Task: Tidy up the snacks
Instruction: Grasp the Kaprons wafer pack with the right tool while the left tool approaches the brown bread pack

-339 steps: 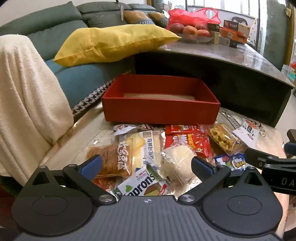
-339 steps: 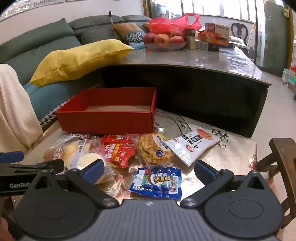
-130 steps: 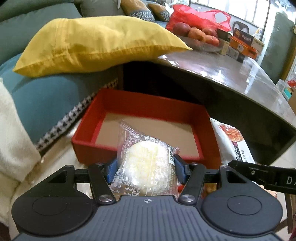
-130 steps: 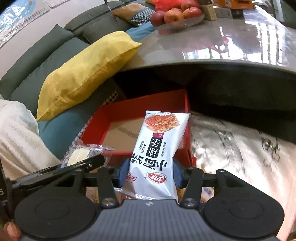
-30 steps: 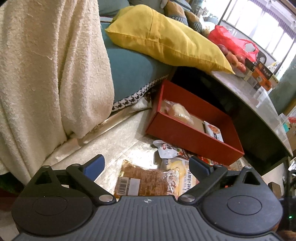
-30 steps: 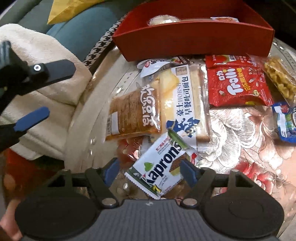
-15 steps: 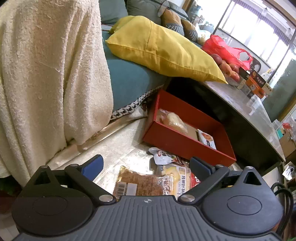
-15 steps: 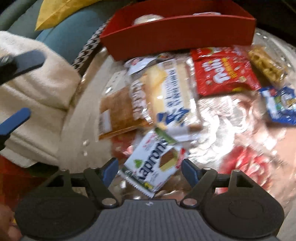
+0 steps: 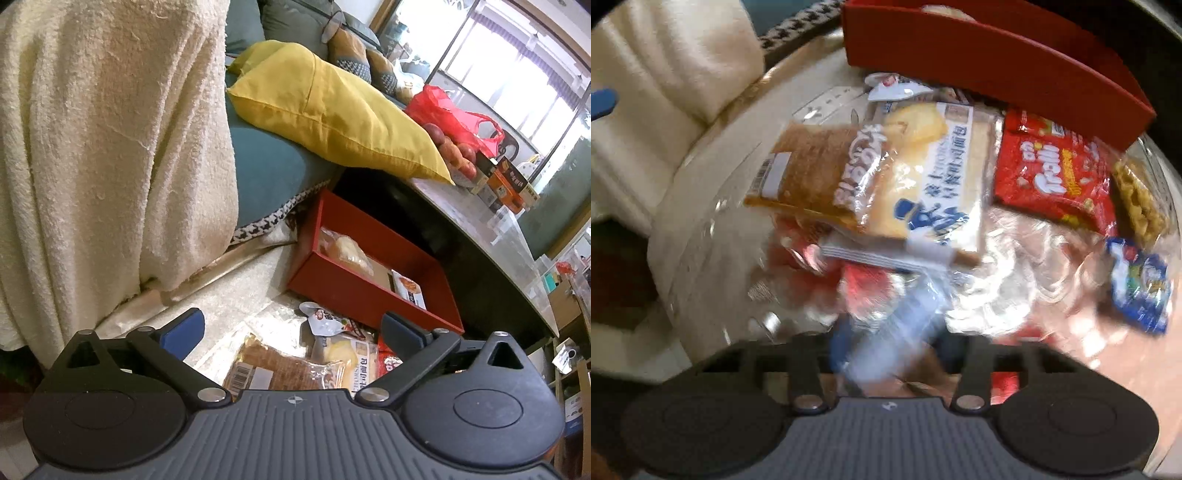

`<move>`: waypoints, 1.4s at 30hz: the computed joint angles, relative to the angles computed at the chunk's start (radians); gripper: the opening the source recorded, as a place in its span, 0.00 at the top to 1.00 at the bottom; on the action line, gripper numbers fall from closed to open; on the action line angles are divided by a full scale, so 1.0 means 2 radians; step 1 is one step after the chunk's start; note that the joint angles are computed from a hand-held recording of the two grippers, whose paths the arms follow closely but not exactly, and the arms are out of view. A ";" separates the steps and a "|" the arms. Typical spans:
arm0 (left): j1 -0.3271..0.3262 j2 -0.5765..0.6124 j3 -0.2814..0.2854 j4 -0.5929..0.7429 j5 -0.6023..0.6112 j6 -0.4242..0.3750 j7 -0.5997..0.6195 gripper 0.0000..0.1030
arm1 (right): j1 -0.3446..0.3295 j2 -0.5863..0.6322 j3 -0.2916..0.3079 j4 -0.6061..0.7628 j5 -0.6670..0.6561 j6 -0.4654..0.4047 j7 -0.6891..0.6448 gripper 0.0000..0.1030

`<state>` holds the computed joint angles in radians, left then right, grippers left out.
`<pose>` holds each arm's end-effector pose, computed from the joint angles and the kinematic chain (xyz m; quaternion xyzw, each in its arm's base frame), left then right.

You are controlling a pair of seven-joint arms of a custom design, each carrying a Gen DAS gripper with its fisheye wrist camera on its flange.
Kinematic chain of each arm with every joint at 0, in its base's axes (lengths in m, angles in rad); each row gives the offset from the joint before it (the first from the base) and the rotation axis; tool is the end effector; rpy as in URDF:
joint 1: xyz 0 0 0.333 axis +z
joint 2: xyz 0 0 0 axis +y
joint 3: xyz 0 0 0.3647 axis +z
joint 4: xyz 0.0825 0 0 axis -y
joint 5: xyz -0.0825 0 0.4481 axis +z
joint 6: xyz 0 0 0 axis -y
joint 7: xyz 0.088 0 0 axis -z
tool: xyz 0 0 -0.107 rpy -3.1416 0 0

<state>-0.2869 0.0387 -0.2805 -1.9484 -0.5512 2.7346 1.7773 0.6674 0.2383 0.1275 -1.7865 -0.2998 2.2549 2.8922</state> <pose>0.5809 -0.3432 0.5654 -0.5269 0.7487 -0.4004 0.0380 0.5115 0.5005 0.4636 -0.5574 0.8146 -0.0761 0.1411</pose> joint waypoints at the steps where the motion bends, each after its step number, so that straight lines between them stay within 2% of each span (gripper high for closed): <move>1: 0.000 0.001 0.000 0.000 0.003 0.000 -0.002 0.00 | -0.006 -0.008 0.003 -0.007 0.017 -0.008 -0.019 0.67; 2: -0.001 0.002 0.000 0.002 0.006 0.000 -0.003 0.00 | -0.013 -0.017 0.007 -0.017 0.037 -0.009 -0.041 0.66; 5: -0.002 0.006 -0.002 0.005 0.019 -0.003 -0.006 0.00 | -0.021 -0.040 0.011 -0.049 0.056 0.014 -0.053 0.62; 8: -0.004 0.010 -0.003 0.007 0.043 -0.003 -0.019 0.00 | -0.026 -0.056 0.013 -0.079 0.053 0.054 -0.044 0.61; 13: -0.005 0.016 -0.005 0.009 0.078 -0.006 -0.044 0.00 | -0.020 -0.046 0.017 -0.057 0.020 0.011 -0.028 0.53; 15: -0.005 0.019 -0.006 0.011 0.095 -0.009 -0.050 0.00 | -0.017 -0.036 0.017 -0.045 0.010 0.004 -0.033 0.49; 17: -0.007 0.021 -0.006 0.010 0.120 -0.009 -0.057 0.00 | -0.010 -0.024 0.017 -0.029 -0.012 -0.022 -0.052 0.49; 23: -0.006 0.028 -0.007 0.009 0.162 -0.027 -0.063 0.00 | -0.017 -0.069 0.017 -0.091 -0.010 0.027 -0.060 0.60; 24: -0.006 0.030 -0.007 0.009 0.168 -0.033 -0.067 0.00 | -0.021 -0.082 0.018 -0.109 -0.008 0.041 -0.057 0.64; 25: -0.005 0.032 -0.008 0.011 0.170 -0.042 -0.070 0.00 | -0.025 -0.094 0.019 -0.126 -0.005 0.060 -0.049 0.67; 27: -0.003 0.042 -0.010 0.022 0.157 -0.073 -0.074 0.00 | -0.037 -0.116 0.022 -0.160 0.002 0.106 -0.037 0.85; 29: 0.004 0.056 -0.015 0.038 0.120 -0.114 -0.076 0.00 | -0.047 -0.127 0.027 -0.177 -0.005 0.127 -0.025 0.86; 31: 0.006 0.070 -0.016 0.054 0.101 -0.145 -0.101 0.00 | -0.056 -0.128 0.032 -0.184 -0.017 0.133 -0.024 0.86; 34: -0.004 0.088 -0.013 0.073 0.122 -0.155 -0.165 0.00 | -0.066 -0.137 0.035 -0.209 -0.019 0.180 -0.020 0.85; 42: -0.045 0.132 0.004 0.120 0.248 -0.171 -0.389 0.00 | -0.078 -0.153 0.045 -0.236 -0.015 0.211 -0.033 0.84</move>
